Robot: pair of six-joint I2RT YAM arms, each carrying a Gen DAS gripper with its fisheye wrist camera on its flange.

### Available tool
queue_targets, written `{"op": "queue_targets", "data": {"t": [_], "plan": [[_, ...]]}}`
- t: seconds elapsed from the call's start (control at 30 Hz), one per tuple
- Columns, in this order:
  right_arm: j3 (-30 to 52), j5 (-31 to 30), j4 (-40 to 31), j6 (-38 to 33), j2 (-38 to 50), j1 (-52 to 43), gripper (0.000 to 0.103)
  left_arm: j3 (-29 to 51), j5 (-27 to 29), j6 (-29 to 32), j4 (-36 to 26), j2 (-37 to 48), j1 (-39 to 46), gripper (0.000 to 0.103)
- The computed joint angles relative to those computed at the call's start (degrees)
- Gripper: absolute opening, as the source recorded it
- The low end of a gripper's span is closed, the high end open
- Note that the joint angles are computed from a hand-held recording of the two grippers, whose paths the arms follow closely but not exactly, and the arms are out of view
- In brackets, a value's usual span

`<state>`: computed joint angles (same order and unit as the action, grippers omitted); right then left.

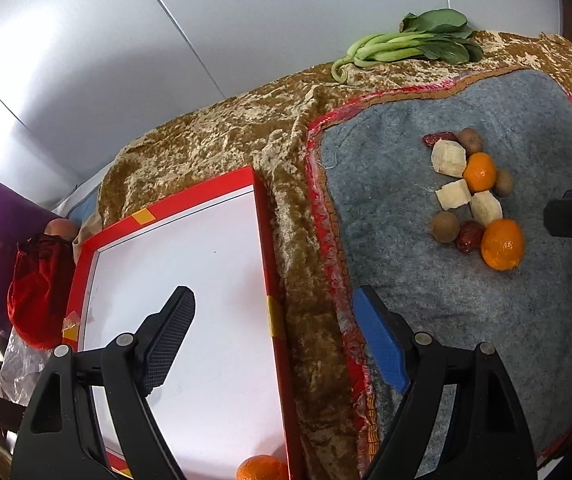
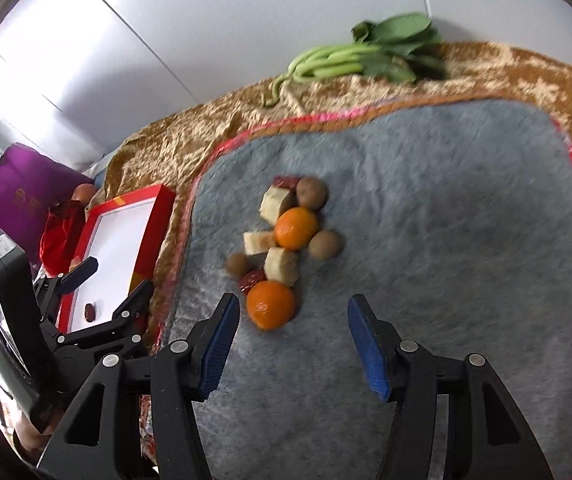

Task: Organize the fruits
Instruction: 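Return both tools to the pile and grasp another mandarin with the right tool, then grasp a kiwi with the left tool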

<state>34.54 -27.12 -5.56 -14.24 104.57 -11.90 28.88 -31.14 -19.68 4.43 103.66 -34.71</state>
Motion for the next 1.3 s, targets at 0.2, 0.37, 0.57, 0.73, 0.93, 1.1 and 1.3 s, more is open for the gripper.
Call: {"op": "queue_targets", "data": {"t": [0.2, 0.37, 0.57, 0.73, 0.93, 1.1, 1.3], "plan": [[-0.1, 6.0, 5.1, 5.2, 5.1, 8.7, 0.057, -1.5, 0.5, 0.9, 0.8, -2.2, -0.3, 0.082], [0.3, 13.0, 10.8, 8.8, 9.2, 14.4, 0.052, -1.4, 1.4, 1.6, 0.9, -2.4, 0.1, 0.082], [0.6, 14.9, 11.1, 7.8, 10.1, 15.3, 0.036, 1.4, 7.3, 7.5, 3.0, -1.8, 1.3, 0.082], [1.9, 10.8, 5.1, 5.2, 7.5, 8.7, 0.036, 8.1, 14.2, 15.6, 3.4, 5.8, 1.3, 0.082], [4.1, 6.6, 1.2, 4.9, 5.4, 1.1, 0.036, 11.5, 17.6, 20.1, 4.6, 10.3, 0.7, 0.081], [5.3, 4.4, -0.5, 5.6, 5.8, 0.4, 0.036, 14.7, 18.0, 21.2, 3.8, 13.4, -0.4, 0.08], [5.2, 3.7, -0.3, 6.4, 5.8, -0.5, 0.036, 16.9, 20.4, 21.3, 2.9, 15.8, 2.9, 0.07]]}}
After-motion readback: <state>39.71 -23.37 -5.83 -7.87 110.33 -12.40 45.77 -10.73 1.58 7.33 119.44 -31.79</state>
